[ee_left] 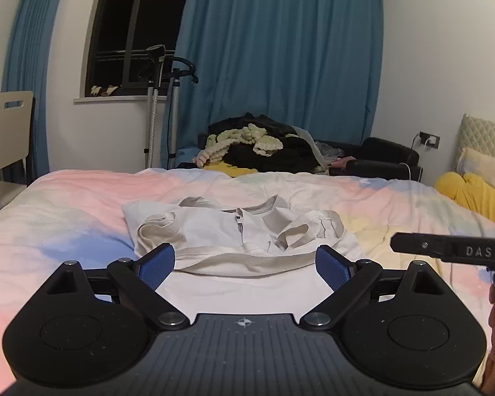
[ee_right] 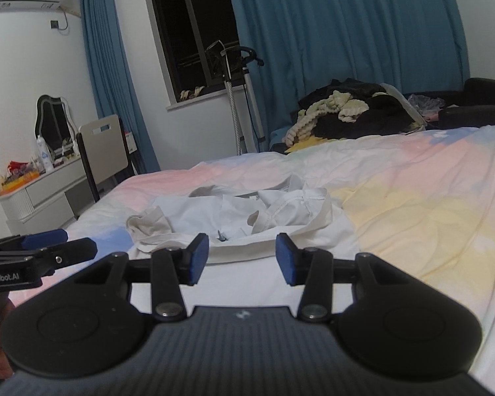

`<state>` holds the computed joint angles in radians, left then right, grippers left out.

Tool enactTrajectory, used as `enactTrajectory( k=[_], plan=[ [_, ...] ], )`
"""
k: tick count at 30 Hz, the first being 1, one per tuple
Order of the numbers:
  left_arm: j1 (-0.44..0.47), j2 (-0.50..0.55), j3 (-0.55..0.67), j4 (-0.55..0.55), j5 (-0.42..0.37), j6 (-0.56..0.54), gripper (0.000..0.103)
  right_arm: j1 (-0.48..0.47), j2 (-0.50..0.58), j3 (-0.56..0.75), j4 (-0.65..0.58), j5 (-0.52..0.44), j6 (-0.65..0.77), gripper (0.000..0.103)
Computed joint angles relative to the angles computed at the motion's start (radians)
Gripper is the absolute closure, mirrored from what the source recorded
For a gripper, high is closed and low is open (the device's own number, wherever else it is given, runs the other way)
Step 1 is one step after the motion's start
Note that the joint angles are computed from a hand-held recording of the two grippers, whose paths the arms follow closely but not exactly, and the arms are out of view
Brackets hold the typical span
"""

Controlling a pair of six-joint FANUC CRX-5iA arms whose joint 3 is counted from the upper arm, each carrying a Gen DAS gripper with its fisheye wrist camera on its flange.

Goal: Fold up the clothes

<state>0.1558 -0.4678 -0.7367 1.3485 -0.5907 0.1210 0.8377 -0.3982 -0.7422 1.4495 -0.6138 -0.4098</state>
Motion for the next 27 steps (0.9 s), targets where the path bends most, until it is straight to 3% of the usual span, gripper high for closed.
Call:
enactTrajectory(
  k=[5,11,17,27],
  plan=[
    [0.035,-0.017,-0.007,-0.007,-0.019,0.05,0.007,0.075,-0.01,-0.011,0.006,-0.082,0.0,0.056],
    [0.023,-0.023,-0.019,-0.007,0.007,0.03,0.006,0.086,0.01,-0.007,0.0,-0.107,0.022,0.056],
    [0.04,-0.017,-0.014,-0.019,-0.011,0.067,0.006,0.075,0.008,-0.018,0.013,-0.099,-0.026,0.045],
    [0.06,-0.008,0.001,-0.103,-0.004,0.143,0.004,0.062,0.035,-0.002,0.027,-0.062,0.01,0.045]
  ],
)
